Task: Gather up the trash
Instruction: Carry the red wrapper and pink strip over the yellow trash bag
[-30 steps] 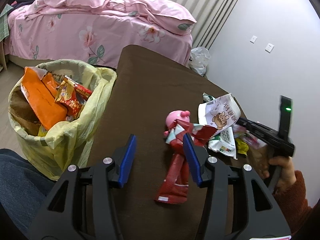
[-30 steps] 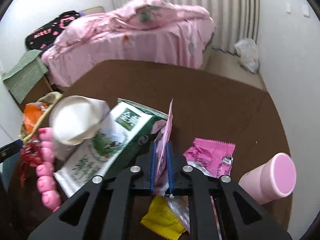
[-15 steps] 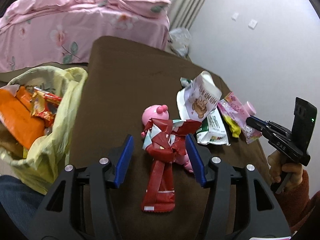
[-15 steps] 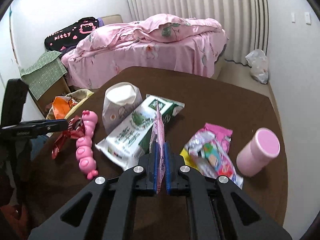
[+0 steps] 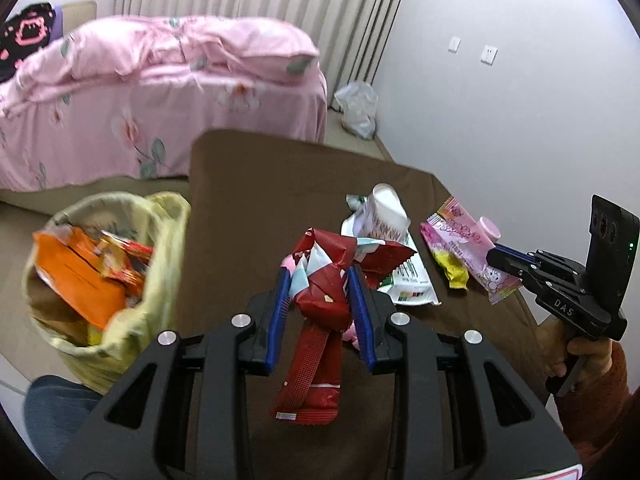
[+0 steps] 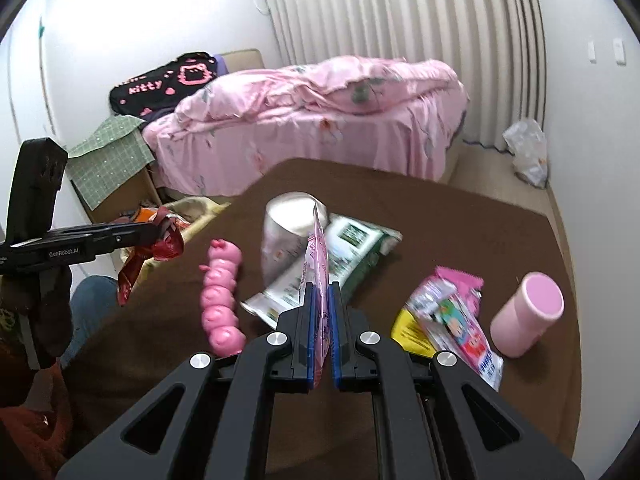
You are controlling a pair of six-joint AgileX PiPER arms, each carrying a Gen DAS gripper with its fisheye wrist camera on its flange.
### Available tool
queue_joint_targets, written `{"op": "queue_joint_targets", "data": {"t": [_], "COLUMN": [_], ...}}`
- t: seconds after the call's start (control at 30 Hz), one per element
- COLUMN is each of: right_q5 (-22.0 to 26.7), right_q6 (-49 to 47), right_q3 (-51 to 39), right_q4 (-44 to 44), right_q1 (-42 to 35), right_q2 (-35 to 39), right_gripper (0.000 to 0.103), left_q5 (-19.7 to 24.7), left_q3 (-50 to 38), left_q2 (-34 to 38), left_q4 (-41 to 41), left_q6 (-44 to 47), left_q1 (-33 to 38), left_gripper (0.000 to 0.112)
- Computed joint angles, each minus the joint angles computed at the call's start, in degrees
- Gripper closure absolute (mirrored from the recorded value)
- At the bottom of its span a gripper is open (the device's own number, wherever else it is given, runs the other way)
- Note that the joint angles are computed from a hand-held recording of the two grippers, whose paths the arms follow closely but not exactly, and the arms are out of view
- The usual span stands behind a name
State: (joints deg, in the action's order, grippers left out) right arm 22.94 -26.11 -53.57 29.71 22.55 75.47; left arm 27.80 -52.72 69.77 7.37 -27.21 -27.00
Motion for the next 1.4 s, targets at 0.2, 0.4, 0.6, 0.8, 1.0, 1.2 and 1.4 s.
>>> {"op": "queue_joint_targets", "data": {"t": [0.2, 0.4, 0.6, 0.8, 1.0, 1.2, 1.4], "right_q5": [-0.1, 0.7, 3.1, 5.9, 8.0, 13.0, 25.9], "right_q6": [10.5, 22.1, 30.8, 34.4, 31.3, 24.0, 21.2], "right_q3": [-4.0, -10.9, -19.1, -25.5, -31.8, -44.9, -70.7], "right_q4": [-10.8, -22.4, -32.4, -37.1, -33.9, -27.9, -26.7], "right_q1": [7.3, 15.6, 23.1, 27.6, 28.0, 26.2, 24.7], "right_q2": [-1.3, 1.1, 6.7, 11.5, 17.4, 28.0, 46.0], "right_gripper": [0.096, 0.096, 0.096, 0.096, 0.096, 0.096, 0.096], "left_q5": [2.8, 5.0, 4.3, 4.1, 0.8, -3.3, -7.1], "left_q3": [1.2, 3.8, 7.3, 10.0, 12.7, 13.6, 5.9], "left_q2": [-6.4, -13.1, -19.5, -22.2, -20.8, -12.5, 7.0], "left_q4": [4.2, 7.5, -2.7, -24.5, -35.2, -45.6, -24.9], "left_q6": [-3.6, -6.6, 4.9, 27.6, 36.5, 45.7, 28.9], "left_q1": [1.7, 6.9, 19.5, 36.5, 47.8, 51.0, 41.5], "left_gripper": [0.084, 0.083, 0.083, 0.083, 0.083, 0.083, 0.083]}}
